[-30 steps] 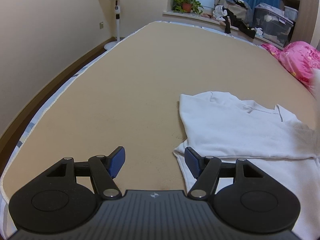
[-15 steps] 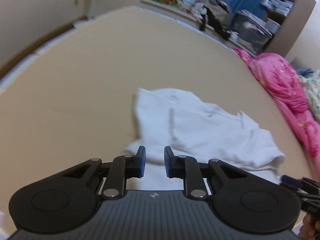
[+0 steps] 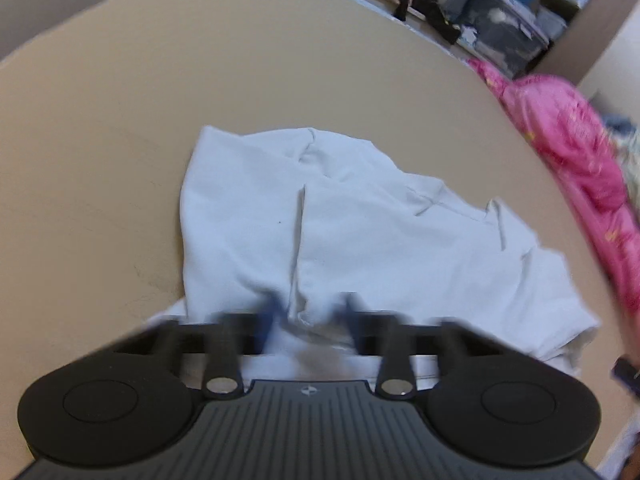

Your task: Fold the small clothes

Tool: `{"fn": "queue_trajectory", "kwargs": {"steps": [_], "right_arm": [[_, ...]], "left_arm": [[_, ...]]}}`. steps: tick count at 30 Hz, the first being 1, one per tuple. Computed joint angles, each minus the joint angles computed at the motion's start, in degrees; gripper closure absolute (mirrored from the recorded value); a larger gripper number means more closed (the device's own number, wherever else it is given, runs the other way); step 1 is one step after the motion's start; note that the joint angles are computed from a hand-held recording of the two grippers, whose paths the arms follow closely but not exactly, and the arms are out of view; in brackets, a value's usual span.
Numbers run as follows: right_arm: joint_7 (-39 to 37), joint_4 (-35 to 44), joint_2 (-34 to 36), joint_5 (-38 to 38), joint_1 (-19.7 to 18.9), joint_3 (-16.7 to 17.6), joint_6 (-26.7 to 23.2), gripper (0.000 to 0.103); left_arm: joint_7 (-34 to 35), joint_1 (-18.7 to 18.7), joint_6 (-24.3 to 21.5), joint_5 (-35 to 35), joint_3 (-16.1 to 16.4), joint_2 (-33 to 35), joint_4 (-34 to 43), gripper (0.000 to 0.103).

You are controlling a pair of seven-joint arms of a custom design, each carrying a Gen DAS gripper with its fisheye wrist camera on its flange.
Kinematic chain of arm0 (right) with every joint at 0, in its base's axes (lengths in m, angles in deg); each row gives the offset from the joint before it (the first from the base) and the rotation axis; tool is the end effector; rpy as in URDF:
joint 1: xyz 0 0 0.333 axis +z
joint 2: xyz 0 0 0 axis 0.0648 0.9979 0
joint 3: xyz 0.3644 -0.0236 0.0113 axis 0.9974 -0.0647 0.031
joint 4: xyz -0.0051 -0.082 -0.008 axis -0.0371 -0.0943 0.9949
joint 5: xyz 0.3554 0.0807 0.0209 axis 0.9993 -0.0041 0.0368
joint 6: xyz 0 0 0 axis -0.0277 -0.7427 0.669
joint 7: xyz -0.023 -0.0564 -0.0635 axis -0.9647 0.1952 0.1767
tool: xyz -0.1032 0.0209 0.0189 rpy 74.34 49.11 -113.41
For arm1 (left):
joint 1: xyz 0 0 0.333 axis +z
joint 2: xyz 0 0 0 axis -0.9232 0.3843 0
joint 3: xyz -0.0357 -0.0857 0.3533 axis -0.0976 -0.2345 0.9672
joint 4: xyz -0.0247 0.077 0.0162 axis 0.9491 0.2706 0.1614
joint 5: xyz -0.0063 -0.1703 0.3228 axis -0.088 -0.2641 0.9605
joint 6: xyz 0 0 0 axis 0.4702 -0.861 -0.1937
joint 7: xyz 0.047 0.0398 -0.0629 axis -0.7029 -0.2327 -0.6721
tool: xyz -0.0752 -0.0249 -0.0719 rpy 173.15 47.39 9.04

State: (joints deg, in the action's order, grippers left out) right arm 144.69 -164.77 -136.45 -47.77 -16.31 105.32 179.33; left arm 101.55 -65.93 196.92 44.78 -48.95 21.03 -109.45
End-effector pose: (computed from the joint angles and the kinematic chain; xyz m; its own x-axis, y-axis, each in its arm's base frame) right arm 0.2936 0.0362 0.5532 -0.5805 -0.7461 -0.3260 -0.3870 0.6051 -0.6958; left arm 0.5993 -0.0829 0.5590 -0.3971 -0.8694 0.2941 -0.8239 0.1965 -0.5316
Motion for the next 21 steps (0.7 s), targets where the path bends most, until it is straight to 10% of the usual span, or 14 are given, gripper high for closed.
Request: {"fn": "queue_trajectory", "kwargs": {"steps": [5, 11, 13, 16, 21], "right_arm": [[2.4, -0.1, 2.6, -0.6, -4.0, 2.7, 6.0, 0.060], [-1.8, 0.4, 10.9, 0.7, -5.2, 4.1, 18.2, 0.060], [-4.6, 2.4, 13.5, 1.0, -5.1, 4.3, 14.0, 0.061], [-2.6, 7.5, 15.2, -1.8, -8.5, 7.3, -5.2, 0.057], [4.8, 7.2, 11.8, -2.1, -7.0, 4.7, -9.1, 0.056]], "left_arm": [[4.5, 1.2, 2.6, -6.2, 1.4, -4.8, -0.5, 0.096], [-0.8, 1.6, 3.2, 2.9, 3.9, -4.3, 1.1, 0.078], [0.2, 2.5, 3.1, -2.2, 4.1, -3.6, 2.5, 0.078], [1.8, 3.3, -2.1, -4.6, 3.7, -2.4, 4.3, 0.078], [2.3, 1.2, -2.8, 4.0, 2.1, -1.0, 3.0, 0.074]]}}
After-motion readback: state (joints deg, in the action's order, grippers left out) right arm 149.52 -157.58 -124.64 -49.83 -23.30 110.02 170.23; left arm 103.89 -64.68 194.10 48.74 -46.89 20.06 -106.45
